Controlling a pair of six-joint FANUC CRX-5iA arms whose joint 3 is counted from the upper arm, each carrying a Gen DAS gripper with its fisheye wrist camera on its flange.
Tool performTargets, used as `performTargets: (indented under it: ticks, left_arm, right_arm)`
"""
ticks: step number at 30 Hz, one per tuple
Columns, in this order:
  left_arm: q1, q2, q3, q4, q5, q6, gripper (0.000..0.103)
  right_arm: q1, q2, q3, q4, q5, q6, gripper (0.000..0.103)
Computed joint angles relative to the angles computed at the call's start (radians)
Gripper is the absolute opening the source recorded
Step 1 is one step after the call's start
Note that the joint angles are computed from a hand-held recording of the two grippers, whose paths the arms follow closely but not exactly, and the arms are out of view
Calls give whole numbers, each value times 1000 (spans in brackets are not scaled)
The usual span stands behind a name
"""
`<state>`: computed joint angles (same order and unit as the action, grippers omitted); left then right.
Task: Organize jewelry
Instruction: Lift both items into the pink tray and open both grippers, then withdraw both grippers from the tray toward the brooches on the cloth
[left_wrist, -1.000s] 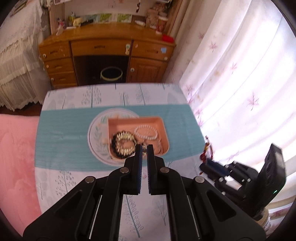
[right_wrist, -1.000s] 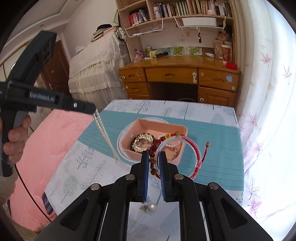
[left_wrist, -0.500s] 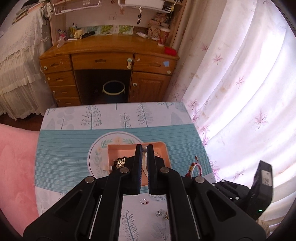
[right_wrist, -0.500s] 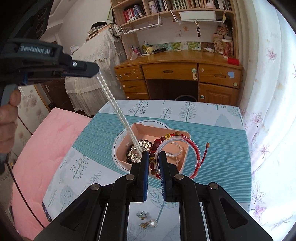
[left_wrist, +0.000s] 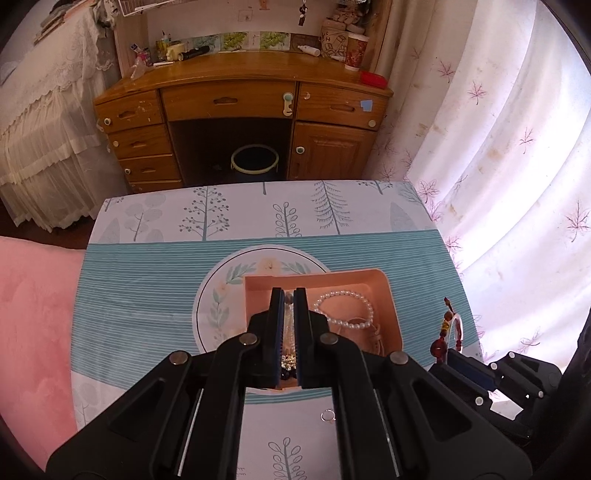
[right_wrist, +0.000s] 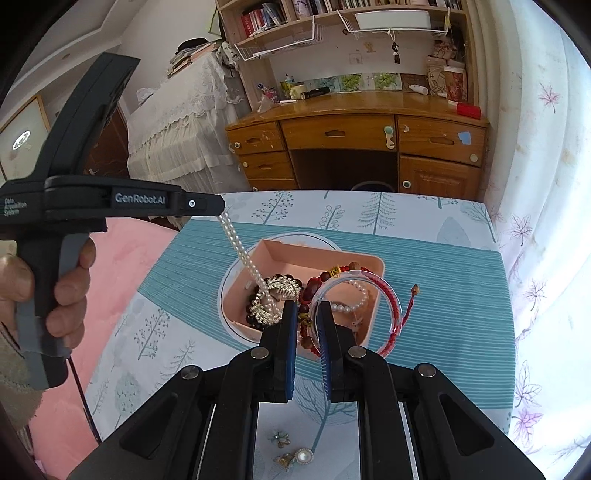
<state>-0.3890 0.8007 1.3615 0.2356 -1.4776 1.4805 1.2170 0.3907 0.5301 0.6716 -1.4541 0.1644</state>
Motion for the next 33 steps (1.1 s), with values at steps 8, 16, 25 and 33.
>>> performTargets:
  ticks: [8, 16, 25, 33]
  left_arm:
    - [-5, 11, -36, -16, -42, -53, 3]
    - [5, -70, -256, -18, 3, -93, 27]
    - [37, -191, -486, 12, 101, -127, 50]
    - [62, -293, -661, 46, 150, -159, 50]
  right_arm:
    - [-33, 70, 80, 19, 30, 73, 11]
    - [-110, 157, 193, -67, 25, 149, 11]
    - [-171, 146, 146, -167, 58, 93, 13]
    - [-115, 43, -16, -112, 82, -20, 13]
